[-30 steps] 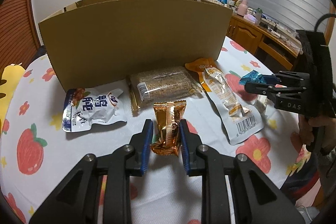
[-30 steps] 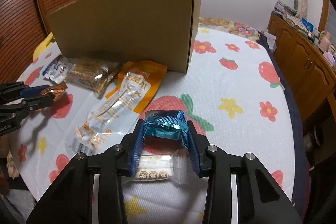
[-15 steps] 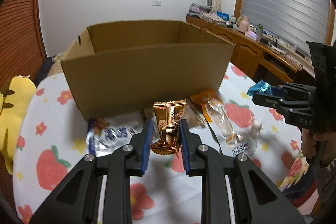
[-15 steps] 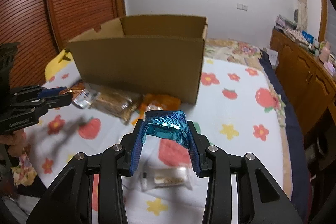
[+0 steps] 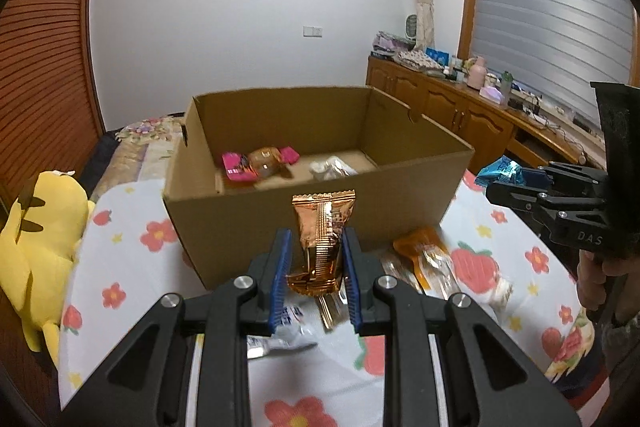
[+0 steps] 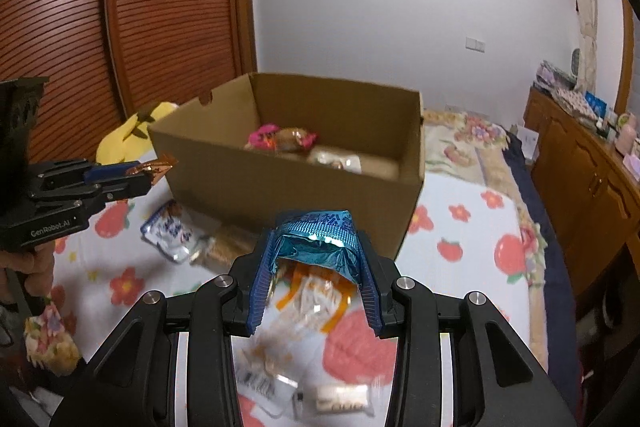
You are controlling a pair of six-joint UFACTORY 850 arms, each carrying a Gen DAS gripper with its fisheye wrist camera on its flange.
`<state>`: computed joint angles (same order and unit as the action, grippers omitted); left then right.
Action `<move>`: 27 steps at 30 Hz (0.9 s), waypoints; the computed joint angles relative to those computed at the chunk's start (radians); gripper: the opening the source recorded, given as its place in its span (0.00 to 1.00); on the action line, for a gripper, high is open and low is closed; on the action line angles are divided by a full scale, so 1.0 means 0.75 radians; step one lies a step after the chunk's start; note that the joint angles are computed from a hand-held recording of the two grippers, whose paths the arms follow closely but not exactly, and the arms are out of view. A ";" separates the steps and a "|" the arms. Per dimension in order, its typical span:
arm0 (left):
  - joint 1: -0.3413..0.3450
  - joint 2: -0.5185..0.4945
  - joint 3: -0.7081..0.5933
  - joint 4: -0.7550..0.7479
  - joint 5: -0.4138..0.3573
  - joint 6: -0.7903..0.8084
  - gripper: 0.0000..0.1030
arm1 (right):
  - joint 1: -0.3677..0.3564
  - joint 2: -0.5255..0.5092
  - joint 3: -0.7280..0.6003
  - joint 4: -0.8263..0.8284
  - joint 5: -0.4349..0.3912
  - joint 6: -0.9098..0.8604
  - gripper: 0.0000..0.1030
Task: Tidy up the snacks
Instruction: 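Carry the gold-foil snack into the box and release it while the right tool drops the blue pack in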
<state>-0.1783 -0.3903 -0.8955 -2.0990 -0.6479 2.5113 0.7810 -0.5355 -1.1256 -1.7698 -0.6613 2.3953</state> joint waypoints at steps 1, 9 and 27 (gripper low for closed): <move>0.001 -0.002 -0.011 -0.003 0.000 -0.005 0.22 | -0.005 0.000 -0.008 -0.005 -0.001 -0.002 0.37; -0.007 -0.009 -0.081 -0.064 0.016 0.013 0.22 | -0.057 -0.011 -0.086 -0.035 0.002 -0.032 0.38; -0.053 -0.143 -0.271 -0.056 0.157 -0.072 0.22 | -0.157 -0.110 -0.252 0.078 0.095 -0.180 0.38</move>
<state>-0.2181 -0.4973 -1.0987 -2.1414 -0.5301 2.4571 0.6633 -0.6178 -1.3142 -1.7111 -0.5898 2.2603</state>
